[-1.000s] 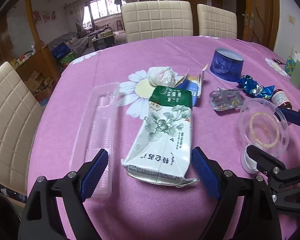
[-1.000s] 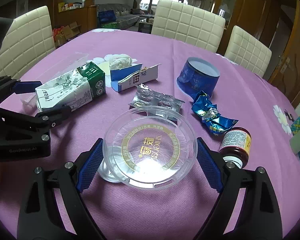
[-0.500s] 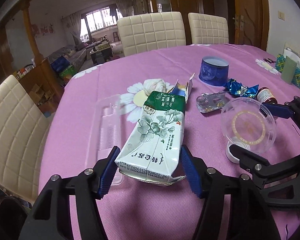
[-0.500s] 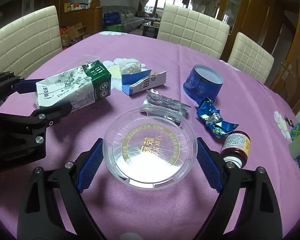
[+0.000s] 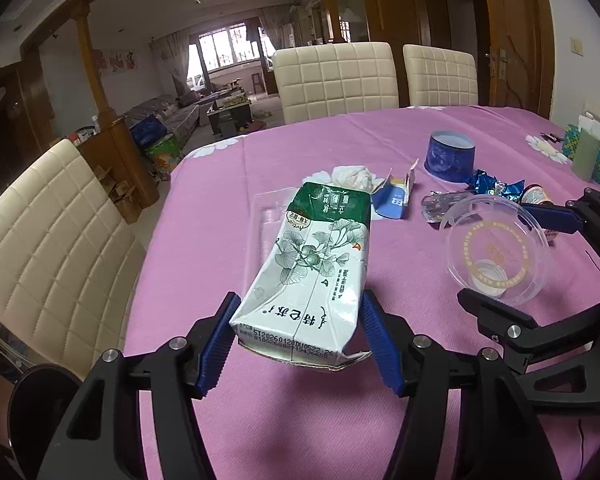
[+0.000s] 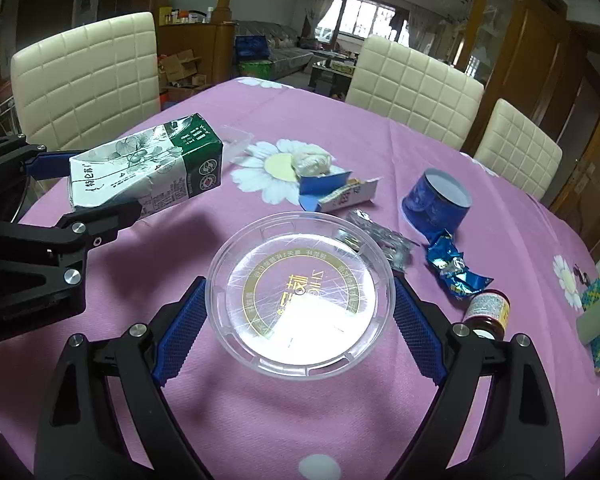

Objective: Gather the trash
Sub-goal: 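Carry carton and lid to the bin and release both inside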

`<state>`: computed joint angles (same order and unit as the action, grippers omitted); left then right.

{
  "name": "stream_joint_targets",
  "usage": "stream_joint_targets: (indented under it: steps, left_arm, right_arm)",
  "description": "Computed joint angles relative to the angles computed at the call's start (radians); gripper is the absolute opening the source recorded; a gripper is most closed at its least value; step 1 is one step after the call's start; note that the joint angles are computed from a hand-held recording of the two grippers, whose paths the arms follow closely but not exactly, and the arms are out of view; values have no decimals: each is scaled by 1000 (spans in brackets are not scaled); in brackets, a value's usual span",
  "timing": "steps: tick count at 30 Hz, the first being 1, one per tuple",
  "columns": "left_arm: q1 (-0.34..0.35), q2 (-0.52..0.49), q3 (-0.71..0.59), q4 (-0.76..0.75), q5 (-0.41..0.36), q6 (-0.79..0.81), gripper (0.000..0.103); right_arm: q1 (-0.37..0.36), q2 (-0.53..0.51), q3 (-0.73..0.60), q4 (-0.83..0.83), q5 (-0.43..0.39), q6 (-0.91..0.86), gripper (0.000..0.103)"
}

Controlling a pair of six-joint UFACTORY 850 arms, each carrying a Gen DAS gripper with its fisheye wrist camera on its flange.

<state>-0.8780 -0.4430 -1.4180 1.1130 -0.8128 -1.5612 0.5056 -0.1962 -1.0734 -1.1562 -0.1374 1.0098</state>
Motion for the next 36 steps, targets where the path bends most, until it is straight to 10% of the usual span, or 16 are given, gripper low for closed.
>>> stream_joint_targets:
  steps: [36]
  left_arm:
    - [-49,349,452,-14,-321,-342,60]
  right_arm:
    - [265,-68,-118,118,11,-245,88]
